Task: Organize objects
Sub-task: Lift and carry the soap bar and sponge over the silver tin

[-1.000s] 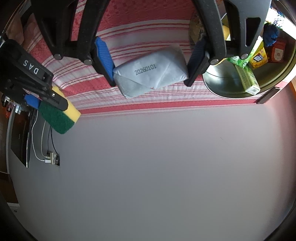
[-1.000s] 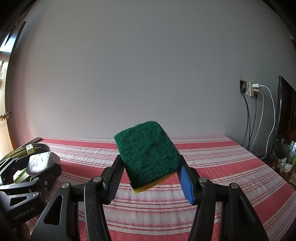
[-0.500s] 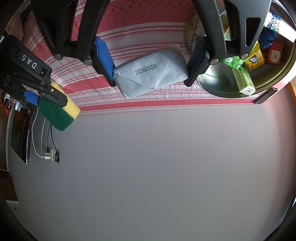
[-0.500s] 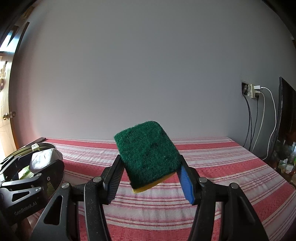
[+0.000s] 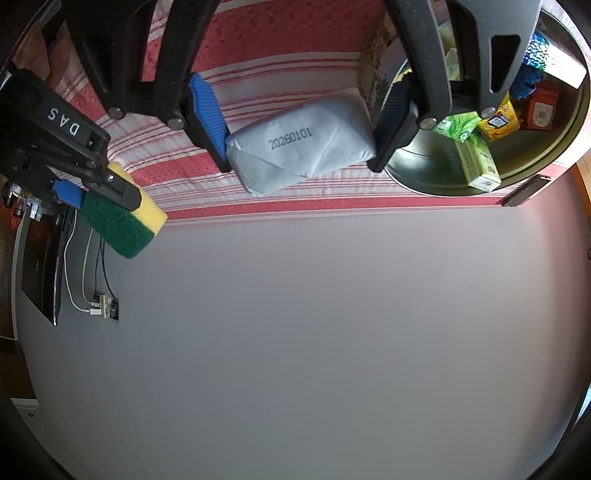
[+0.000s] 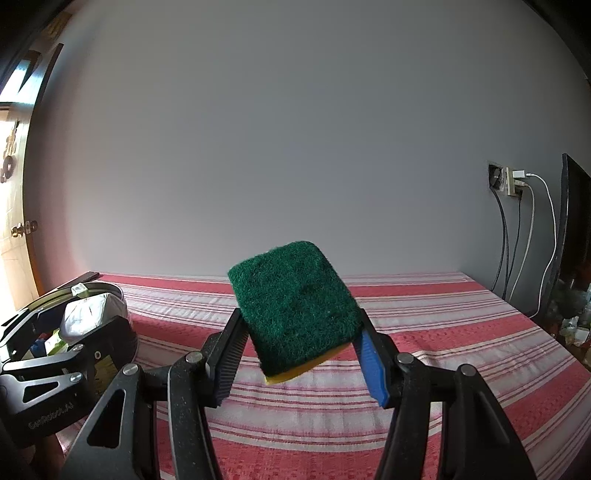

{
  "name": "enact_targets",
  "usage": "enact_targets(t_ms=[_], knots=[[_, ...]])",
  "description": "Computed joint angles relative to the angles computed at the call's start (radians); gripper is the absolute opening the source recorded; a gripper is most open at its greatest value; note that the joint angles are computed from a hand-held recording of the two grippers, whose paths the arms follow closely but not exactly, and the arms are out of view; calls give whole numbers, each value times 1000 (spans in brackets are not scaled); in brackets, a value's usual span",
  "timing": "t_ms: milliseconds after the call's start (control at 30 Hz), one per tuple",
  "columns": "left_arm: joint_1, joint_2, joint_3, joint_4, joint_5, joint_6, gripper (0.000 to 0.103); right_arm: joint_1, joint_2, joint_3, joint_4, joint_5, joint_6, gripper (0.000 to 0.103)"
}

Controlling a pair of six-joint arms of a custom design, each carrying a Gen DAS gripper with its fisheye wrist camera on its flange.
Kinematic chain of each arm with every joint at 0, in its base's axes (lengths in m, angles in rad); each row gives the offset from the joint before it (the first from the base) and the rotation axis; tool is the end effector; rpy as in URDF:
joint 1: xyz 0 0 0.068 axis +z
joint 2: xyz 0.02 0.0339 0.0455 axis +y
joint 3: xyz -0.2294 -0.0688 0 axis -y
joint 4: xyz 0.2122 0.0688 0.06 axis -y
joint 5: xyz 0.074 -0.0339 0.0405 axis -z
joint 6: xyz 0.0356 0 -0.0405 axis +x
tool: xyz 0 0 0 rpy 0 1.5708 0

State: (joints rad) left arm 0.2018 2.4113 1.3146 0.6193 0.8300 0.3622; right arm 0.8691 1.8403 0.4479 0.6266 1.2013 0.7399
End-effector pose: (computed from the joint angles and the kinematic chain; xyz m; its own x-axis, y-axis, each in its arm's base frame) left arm 0.4248 0.0601 0.0601 -0.2413 0.1947 -0.9507 0.6335 0.7738 -0.0023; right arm 0.1805 0.1622 0.0762 -0.2239 0.1123 -0.9681 0.4184 0.9082 0.0087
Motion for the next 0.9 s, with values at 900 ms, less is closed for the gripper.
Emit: enact_targets(t_ms=[900], knots=[[51,10,16,-7,44,-2,73,68,84,101,45,9,-63,59]])
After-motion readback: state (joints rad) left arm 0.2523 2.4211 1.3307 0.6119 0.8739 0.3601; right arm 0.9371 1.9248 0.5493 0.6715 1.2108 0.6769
